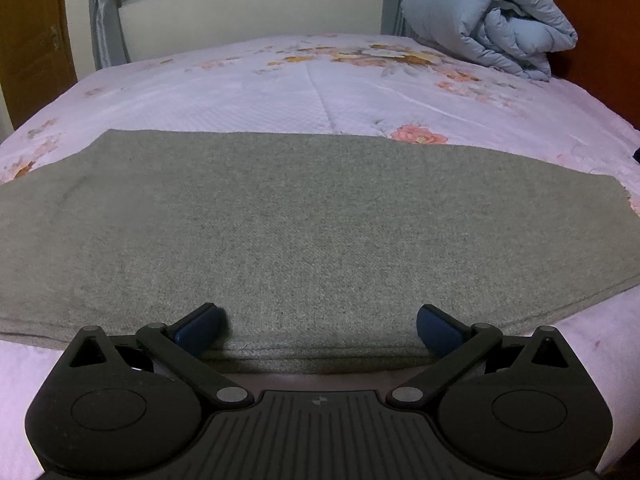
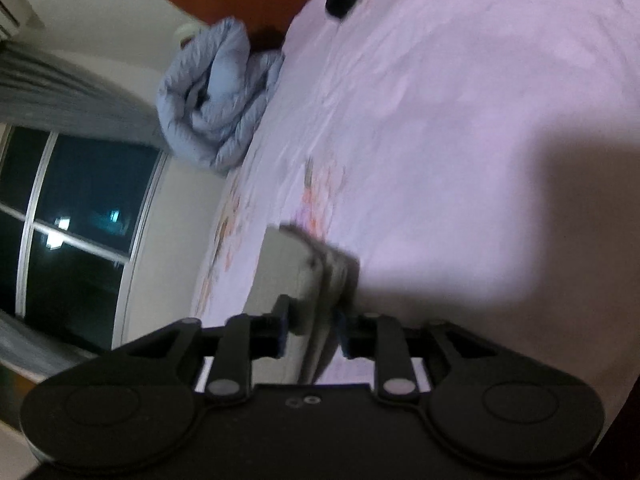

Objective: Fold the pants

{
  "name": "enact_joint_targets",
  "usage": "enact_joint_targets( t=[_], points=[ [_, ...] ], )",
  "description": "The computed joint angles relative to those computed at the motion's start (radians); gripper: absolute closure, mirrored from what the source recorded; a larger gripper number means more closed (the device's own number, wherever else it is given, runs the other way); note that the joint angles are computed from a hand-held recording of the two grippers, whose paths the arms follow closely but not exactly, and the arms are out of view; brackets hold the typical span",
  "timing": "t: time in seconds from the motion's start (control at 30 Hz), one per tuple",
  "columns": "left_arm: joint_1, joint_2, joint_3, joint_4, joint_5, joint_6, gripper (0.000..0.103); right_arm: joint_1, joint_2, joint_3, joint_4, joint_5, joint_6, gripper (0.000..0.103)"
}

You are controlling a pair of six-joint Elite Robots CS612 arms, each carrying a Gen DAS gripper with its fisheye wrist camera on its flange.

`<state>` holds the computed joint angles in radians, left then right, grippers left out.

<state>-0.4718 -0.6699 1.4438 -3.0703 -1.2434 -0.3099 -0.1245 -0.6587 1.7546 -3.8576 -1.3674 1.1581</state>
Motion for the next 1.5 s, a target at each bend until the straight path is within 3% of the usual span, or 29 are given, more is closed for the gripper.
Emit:
enact_joint_targets(
  t=[0.1, 0.3, 0.57, 0.63, 0.73, 0.87, 1.03, 1.23, 1.3, 1.4, 1.5],
  points=[
    [0.000, 0.002, -0.003, -0.001, -0.002, -0.004, 0.000, -0.006, -0.004, 0.021, -0.014, 0.025, -0.026, 0.086],
    [-0.001, 0.006, -0.003, -0.011, 0.001, -0.003, 0.000, -0.021, 0.038, -0.024, -0.050, 0.087, 0.006, 0.088],
    [0.002, 0.007, -0.005, -0.016, -0.006, -0.007, 0.000, -0.039, 0.095, -0.041, -0.225, 0.150, 0.093, 0.090],
    [0.000, 0.008, -0.004, -0.021, 0.001, -0.007, 0.000, -0.038, 0.081, -0.037, -0.196, 0.153, 0.044, 0.092],
    [-0.008, 0.011, -0.010, -0.012, 0.033, 0.023, 0.000, -0.020, 0.029, -0.016, -0.102, 0.099, -0.101, 0.094],
    [0.003, -0.004, -0.003, -0.014, 0.023, -0.005, 0.000, 0.013, -0.028, -0.019, -0.024, 0.052, -0.282, 0.094],
    [0.080, -0.043, 0.048, -0.046, 0.063, -0.035, 0.000, 0.065, -0.075, -0.061, 0.065, 0.059, -0.459, 0.094],
    [0.197, -0.065, 0.089, -0.060, 0.200, 0.003, 0.000, 0.158, -0.064, -0.159, 0.160, 0.104, -0.595, 0.094],
    [0.232, -0.067, 0.091, -0.053, 0.202, -0.018, 0.000, 0.195, -0.043, -0.207, 0.196, 0.134, -0.619, 0.094],
    [0.271, -0.071, 0.093, -0.029, 0.150, -0.083, 0.000, 0.251, -0.010, -0.271, 0.271, 0.172, -0.674, 0.094],
    [0.286, -0.061, 0.114, -0.040, 0.110, -0.068, 0.000, 0.307, 0.035, -0.342, 0.396, 0.234, -0.742, 0.094]
  ],
)
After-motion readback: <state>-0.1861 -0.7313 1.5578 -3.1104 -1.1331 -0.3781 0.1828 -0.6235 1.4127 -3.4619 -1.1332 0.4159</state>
